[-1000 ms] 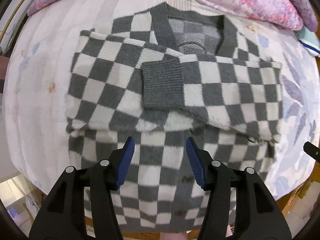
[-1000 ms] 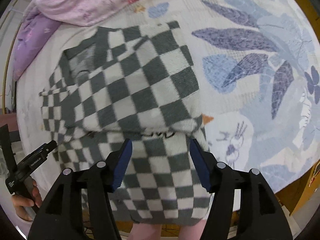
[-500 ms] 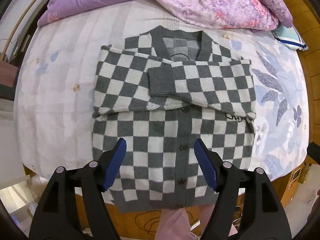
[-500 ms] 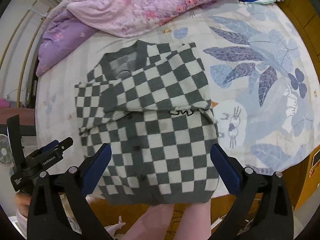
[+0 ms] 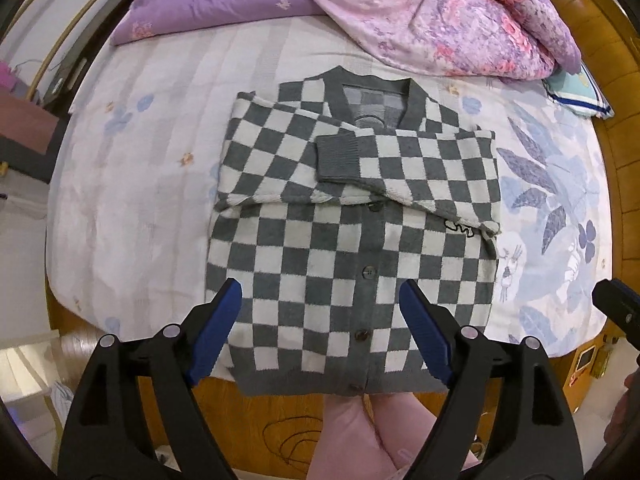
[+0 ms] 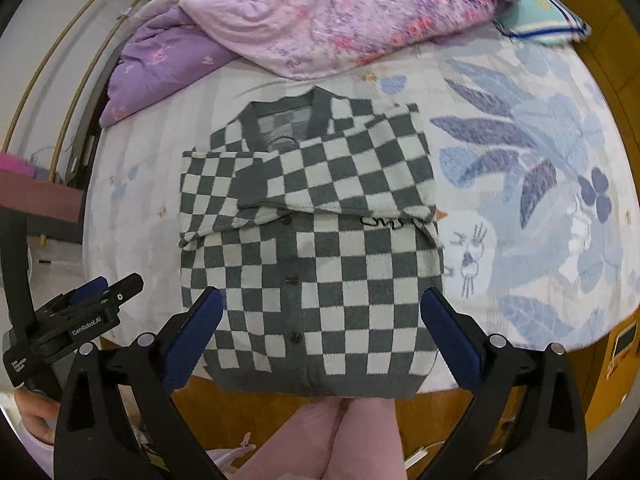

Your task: Fold large clothes

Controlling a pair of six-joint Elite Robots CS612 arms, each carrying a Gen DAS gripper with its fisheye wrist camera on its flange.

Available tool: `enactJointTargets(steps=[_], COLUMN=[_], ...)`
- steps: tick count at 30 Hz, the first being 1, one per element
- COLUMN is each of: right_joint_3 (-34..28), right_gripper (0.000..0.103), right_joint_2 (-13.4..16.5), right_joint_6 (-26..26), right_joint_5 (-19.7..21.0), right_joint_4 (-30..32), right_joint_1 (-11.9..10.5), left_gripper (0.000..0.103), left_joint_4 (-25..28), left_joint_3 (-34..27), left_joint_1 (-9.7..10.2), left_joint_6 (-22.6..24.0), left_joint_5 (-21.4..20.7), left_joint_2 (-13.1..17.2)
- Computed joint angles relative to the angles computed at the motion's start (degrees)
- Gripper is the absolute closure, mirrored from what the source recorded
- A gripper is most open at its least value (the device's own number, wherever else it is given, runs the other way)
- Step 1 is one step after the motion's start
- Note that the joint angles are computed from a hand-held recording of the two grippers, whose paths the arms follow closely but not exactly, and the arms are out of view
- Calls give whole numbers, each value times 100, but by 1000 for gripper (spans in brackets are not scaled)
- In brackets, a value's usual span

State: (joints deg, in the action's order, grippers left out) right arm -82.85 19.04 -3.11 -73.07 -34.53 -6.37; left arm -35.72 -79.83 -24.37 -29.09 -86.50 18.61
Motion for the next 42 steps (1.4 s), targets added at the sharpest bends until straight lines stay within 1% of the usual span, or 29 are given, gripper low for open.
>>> enactJointTargets(steps=[4,7,10,12,16,18,19,21,24,27,29,31,33,36,38,42], right_joint_3=[85,183,290,349,485,564,626,726,889,1210,1409,1688,1945,2415,2801,3517], right_gripper=[8,8,8,8,8,8,8,8,8,8,8,8,8,8,8,8], right_joint_2=[-30,-66,-112,-140,-175,-186,-195,-200,-205,-250,-280,-333,-375,-473,-558,-723], right_joint_6=[-160,-230,-387,-373,-163,-62,32,217,440,632,684,725,734,694,693,641], right_joint_5=[153,186,109,97,71,2,-97,-183,-169,-336,-364,-402,-477,-582,-639,-721], right_joint_4=[-108,-174,-309,-363,-515,-591,-664,-793,-903,-1034,-1100,-1180,-1311,-1488,-1603,-1852], right_joint_1=[-2,8,42,48,54,73,95,120,129,164,166,167,169,160,150,123], left_gripper=[21,21,16,16,16,16,16,16,16,16,16,16,13,13,13,13], left_joint_4=[106,135,141,74,-78,-196,-238,-300,-490,-635,-754,-882,-1010,-1142,-1281,-1678], left_joint_3=[7,59,157,215,401,563,625,835,1216,1517,1770,2078,2379,2848,3246,4116], left_joint_1=[-22,-20,-8,17,110,190,219,291,428,518,591,675,757,836,901,1063], left_joint_6=[-12,-88,-70,-20,48,143,187,297,538,653,721,749,816,889,944,1007], left_joint_5=[144,250,350,362,298,223,199,165,2,-47,-82,-132,-223,-161,-136,-302], left_joint_2=[-46,-89,-142,-164,-202,-227,-238,-289,-373,-427,-469,-531,-587,-692,-785,-1012])
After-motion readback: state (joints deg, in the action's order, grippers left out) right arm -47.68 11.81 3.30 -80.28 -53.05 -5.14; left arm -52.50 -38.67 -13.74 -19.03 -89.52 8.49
